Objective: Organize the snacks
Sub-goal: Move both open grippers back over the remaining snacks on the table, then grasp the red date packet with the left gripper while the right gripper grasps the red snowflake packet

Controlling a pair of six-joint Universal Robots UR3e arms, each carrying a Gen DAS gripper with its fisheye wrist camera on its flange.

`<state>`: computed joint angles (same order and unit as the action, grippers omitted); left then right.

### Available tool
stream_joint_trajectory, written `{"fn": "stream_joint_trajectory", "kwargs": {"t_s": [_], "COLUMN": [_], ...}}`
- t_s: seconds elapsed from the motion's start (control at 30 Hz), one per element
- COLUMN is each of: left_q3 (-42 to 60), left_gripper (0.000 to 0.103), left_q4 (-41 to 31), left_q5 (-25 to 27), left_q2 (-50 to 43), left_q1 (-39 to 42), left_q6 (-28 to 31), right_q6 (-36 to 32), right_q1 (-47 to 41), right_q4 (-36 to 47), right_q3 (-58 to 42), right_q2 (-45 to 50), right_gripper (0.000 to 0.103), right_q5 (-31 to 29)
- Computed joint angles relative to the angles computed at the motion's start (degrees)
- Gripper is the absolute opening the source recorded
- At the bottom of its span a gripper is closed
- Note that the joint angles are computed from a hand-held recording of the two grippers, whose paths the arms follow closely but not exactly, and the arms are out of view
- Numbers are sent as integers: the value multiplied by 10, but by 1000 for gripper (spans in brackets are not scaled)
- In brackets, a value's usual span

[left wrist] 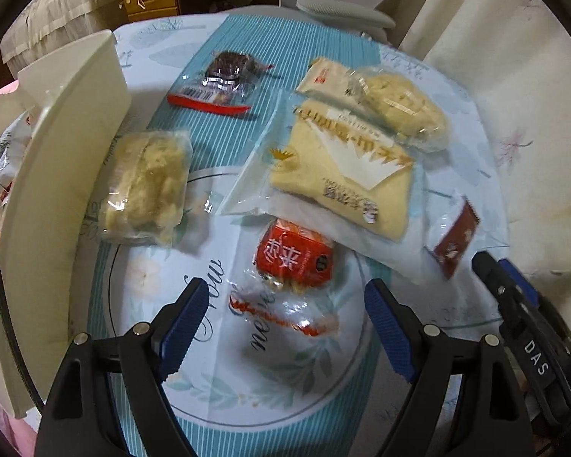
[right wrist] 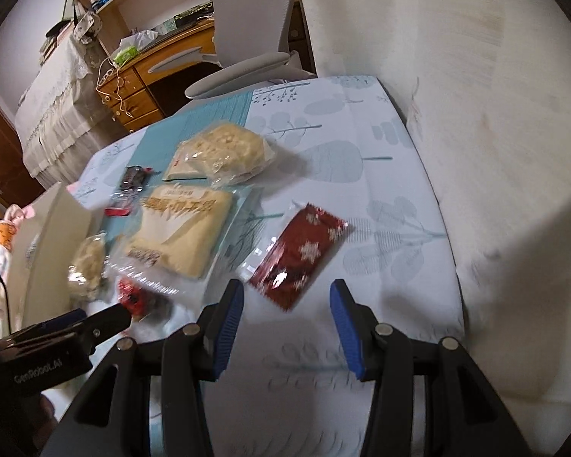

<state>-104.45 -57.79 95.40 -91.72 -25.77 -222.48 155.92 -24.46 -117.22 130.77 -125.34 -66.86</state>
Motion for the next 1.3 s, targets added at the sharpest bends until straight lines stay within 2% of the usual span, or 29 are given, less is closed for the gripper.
{"fn": "stream_joint_trajectory", "kwargs": {"t_s": [0.2,0.47,0.53,0.7,0.77,0.87,0.93,1.0,1.2,1.3], "left_q3": [-12,-16,-17,-22,-16,-14,-11,-12,-25,-31], "left_gripper": [83,83,79,69,62,60,55,55,55,54], "left_q4": [32,67,69,81,80,80,75,75,54,49], "left_q5": [12,26,26,24,29,32,39,37,38,42], "left_q2": [-26,-55,-60,-61,-64,-65,-66,-65,-39,-25], "left_q1": [-1,0,2,5,0,0,-2,0,7,8], "left_q6": [4,24,26,31,32,30,26,23,12,11], "right_q6": [46,55,51,52,52,57,60,61,67,62], "right_q1": [68,119,130,145,151,161,168,172,171,162], "right_q4": [-193,-342,-380,-403,-412,-420,-423,-425,-415,-400], "right_q3": [46,73,78,73,73,69,66,65,58,57], "right_q2": [82,161,179,203,209,219,224,228,236,232], "right_gripper": [48,48,48,49,53,58,61,64,65,61], "right_q5": [-52,-95,-106,-119,-123,-134,-145,-152,-158,-141]}}
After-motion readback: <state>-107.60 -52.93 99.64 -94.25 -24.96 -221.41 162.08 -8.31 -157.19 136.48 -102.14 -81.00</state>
